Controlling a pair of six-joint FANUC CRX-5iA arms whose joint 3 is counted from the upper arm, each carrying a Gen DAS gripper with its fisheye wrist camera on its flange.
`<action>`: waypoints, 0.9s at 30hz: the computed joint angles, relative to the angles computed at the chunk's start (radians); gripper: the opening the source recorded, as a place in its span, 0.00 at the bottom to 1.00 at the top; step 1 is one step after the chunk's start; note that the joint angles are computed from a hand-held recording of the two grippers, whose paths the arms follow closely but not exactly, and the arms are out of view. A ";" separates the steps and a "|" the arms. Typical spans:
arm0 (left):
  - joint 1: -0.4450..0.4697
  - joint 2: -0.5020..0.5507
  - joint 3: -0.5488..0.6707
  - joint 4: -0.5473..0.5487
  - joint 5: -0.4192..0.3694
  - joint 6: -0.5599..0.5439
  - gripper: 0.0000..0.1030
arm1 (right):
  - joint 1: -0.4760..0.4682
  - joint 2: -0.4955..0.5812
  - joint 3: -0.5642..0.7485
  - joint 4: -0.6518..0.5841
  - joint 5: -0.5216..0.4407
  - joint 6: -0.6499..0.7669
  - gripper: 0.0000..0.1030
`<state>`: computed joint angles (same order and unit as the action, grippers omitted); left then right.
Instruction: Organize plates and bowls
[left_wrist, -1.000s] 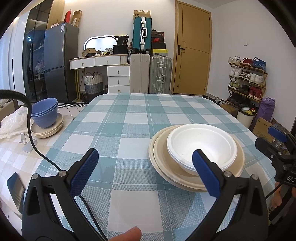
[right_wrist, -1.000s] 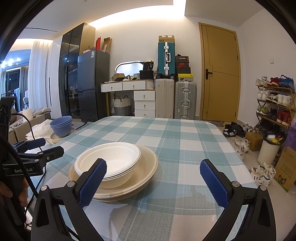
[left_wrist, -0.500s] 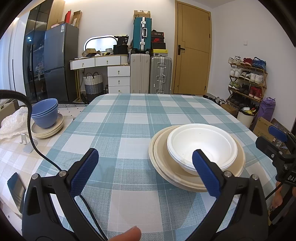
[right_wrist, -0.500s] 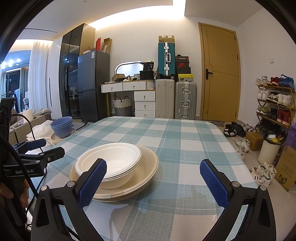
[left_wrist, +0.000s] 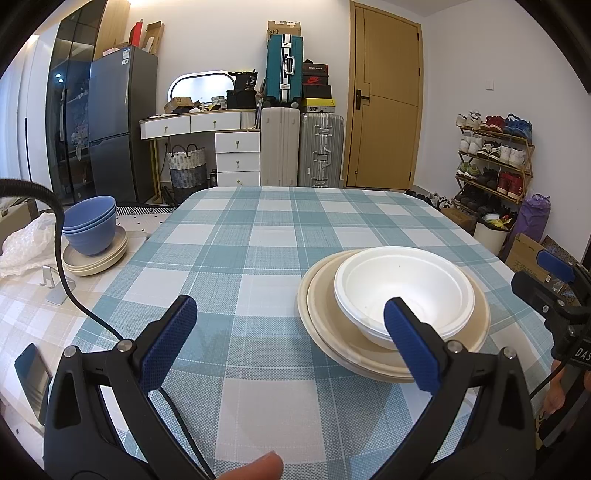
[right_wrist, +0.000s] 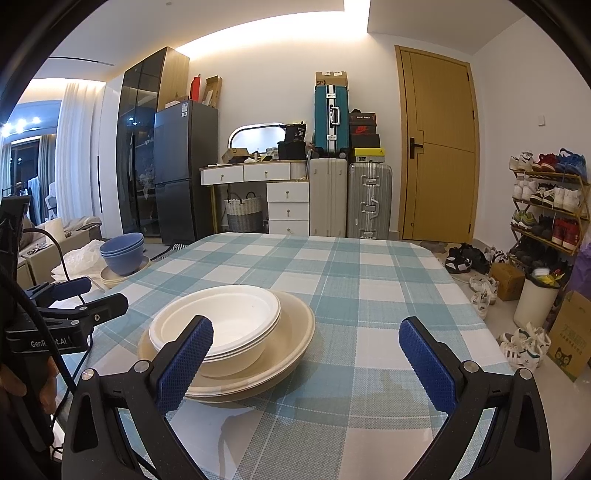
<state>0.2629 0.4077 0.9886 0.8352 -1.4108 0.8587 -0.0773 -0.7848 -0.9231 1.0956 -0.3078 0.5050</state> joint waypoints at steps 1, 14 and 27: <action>-0.001 0.001 0.004 -0.003 -0.002 0.002 0.98 | -0.001 0.000 0.000 -0.001 0.000 0.001 1.00; 0.001 0.002 0.006 0.001 -0.003 0.000 0.98 | -0.009 -0.003 -0.003 0.008 0.005 -0.006 1.00; 0.003 0.009 0.021 0.001 -0.009 0.006 0.98 | 0.001 -0.006 0.001 -0.009 -0.011 0.011 1.00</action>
